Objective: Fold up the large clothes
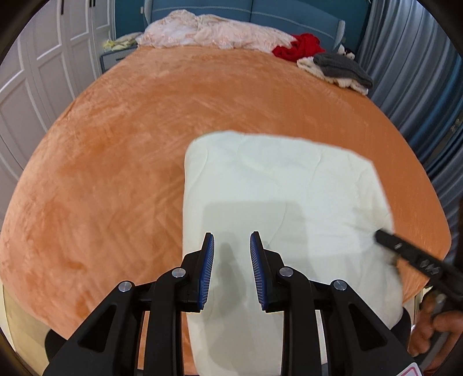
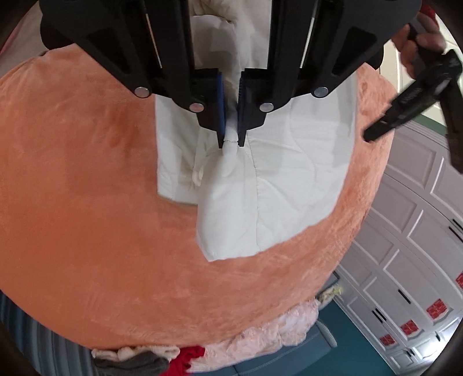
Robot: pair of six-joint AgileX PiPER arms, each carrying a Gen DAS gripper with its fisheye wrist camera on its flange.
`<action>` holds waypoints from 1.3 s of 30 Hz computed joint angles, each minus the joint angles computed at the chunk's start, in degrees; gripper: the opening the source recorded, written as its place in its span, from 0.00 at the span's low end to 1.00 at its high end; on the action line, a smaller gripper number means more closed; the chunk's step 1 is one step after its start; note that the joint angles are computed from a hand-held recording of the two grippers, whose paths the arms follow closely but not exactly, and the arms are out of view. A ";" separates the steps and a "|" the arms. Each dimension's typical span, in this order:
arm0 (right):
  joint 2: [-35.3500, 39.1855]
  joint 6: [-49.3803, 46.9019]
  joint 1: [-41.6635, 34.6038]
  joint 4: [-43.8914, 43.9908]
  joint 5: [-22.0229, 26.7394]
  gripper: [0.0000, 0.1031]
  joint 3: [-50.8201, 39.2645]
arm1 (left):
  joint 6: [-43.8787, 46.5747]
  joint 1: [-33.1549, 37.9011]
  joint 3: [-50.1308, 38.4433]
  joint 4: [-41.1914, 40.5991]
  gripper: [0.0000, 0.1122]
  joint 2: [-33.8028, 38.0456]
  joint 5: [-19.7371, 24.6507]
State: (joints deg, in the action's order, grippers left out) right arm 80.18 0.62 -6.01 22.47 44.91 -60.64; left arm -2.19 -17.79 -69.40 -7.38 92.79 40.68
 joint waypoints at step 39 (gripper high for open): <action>19.39 10.95 0.27 -4.08 -7.36 0.24 -10.78 | -1.43 0.04 -28.04 -4.63 0.21 25.06 5.75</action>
